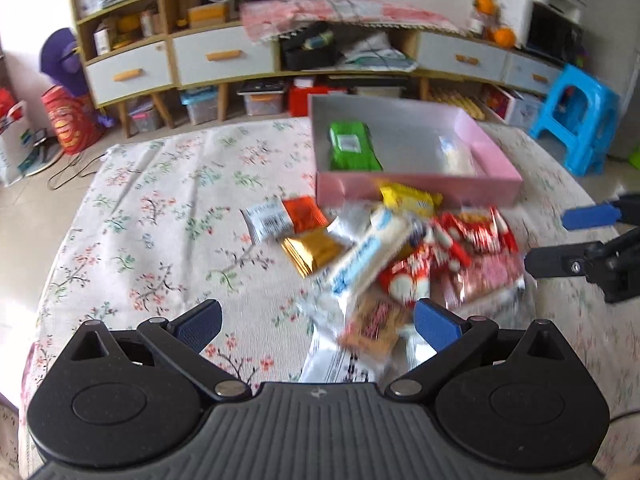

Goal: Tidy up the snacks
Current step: 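Grasp the white printed snack pack with the left tool while the right tool grasps a silver wafer bar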

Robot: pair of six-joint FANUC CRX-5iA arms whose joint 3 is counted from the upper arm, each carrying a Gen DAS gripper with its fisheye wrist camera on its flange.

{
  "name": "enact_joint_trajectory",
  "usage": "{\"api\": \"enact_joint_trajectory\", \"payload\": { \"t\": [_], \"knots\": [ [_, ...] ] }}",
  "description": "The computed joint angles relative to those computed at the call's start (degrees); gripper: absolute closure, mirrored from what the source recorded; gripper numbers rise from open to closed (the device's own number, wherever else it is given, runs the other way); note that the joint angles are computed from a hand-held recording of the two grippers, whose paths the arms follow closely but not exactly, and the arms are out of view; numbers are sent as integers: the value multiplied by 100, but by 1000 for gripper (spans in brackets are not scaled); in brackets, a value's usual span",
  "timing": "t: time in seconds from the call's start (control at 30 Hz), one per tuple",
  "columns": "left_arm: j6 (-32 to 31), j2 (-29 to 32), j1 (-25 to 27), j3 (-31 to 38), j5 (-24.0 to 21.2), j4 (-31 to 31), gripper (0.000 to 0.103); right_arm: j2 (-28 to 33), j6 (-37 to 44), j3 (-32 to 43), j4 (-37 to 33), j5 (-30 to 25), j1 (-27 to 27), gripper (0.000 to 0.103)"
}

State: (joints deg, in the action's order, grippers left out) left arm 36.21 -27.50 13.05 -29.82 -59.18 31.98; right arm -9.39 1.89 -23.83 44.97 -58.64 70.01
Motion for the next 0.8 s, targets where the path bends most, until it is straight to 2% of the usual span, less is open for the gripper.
{"api": "enact_joint_trajectory", "payload": {
  "t": [0.1, 0.27, 0.37, 0.47, 0.6, 0.7, 0.77, 0.8],
  "knots": [
    [-534, -78, 161, -237, -40, 214, 1, -144, 409, -322, 181, 392, 96, 8],
    [-1256, -189, 348, -559, -260, 402, 2, -103, 1323, -534, 310, 590, 250, 8],
    [-1600, -201, 365, -661, -307, 402, 8, -56, 1780, -575, 246, 754, 292, 8],
    [-1667, -122, 345, -631, -370, 326, 15, 51, 1879, -579, 390, 799, 307, 8],
    [-1630, -65, 342, -564, -455, 144, 30, 205, 1958, -544, 505, 761, 289, 8],
    [-1714, -53, 432, -556, -585, 151, 33, 319, 2166, -456, 378, 700, 279, 11],
    [-1761, -56, 505, -534, -722, 155, 41, 367, 2321, -434, 316, 684, 267, 11],
    [-1789, -55, 552, -514, -807, 164, 51, 395, 2408, -412, 278, 655, 284, 13]
  ]
}}
